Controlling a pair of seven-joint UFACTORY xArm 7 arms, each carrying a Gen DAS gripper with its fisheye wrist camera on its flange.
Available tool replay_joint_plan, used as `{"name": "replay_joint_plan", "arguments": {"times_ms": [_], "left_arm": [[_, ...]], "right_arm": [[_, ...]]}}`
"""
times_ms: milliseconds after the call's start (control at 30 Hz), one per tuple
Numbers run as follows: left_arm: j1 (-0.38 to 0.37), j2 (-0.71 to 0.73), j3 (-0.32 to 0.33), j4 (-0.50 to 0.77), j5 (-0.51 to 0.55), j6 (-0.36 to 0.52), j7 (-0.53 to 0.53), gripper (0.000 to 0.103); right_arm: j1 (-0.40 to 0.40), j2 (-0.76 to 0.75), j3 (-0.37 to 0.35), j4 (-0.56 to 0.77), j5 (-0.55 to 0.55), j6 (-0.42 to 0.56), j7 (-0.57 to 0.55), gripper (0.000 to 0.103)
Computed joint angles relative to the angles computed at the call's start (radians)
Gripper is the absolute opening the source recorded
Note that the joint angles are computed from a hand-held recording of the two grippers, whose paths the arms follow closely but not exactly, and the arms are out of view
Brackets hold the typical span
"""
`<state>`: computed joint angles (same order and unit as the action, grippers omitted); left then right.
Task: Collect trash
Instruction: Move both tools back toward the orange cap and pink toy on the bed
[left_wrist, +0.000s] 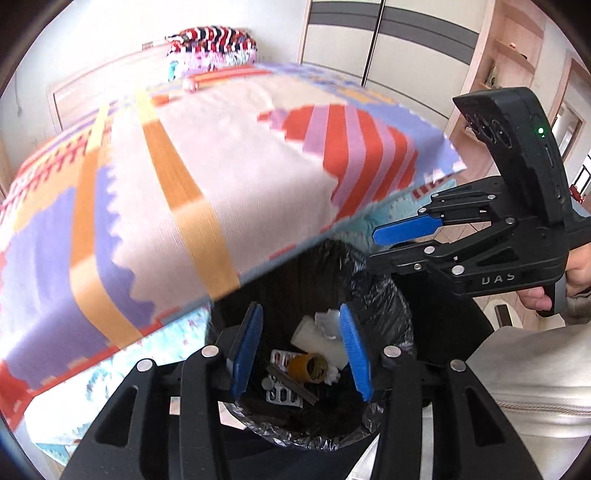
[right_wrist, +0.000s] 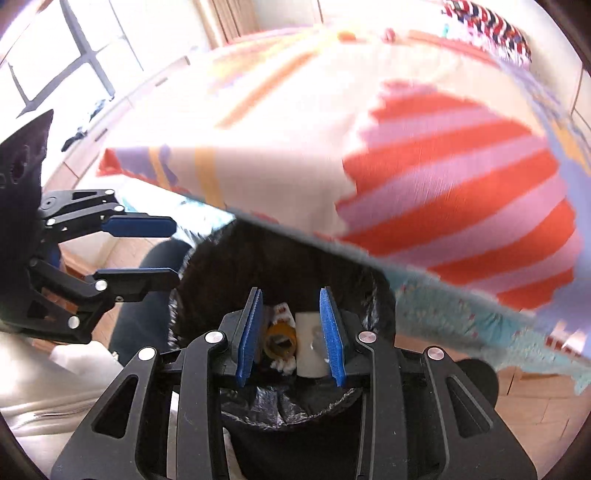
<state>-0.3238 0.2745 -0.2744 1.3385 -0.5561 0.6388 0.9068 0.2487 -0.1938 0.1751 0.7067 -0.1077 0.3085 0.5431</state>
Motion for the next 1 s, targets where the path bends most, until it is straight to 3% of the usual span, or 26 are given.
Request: {"name": "replay_joint_plan", "arguments": {"times_ms": [467, 1000], "left_arm": [[0.008, 0.01, 0.0, 0.115, -0.032, -0.016, 0.053, 0.042], [-0.003, 0.222, -0.008, 0.452, 0.089, -0.027, -0.087, 0.042]], "right_arm": [[-0.06, -0.028, 0.015, 0.068, -0.094, -0.007, 0.011, 0.033], [-0.115, 0.05, -0.026, 0.226, -0.181, -0.019, -0.019, 0.037]]}}
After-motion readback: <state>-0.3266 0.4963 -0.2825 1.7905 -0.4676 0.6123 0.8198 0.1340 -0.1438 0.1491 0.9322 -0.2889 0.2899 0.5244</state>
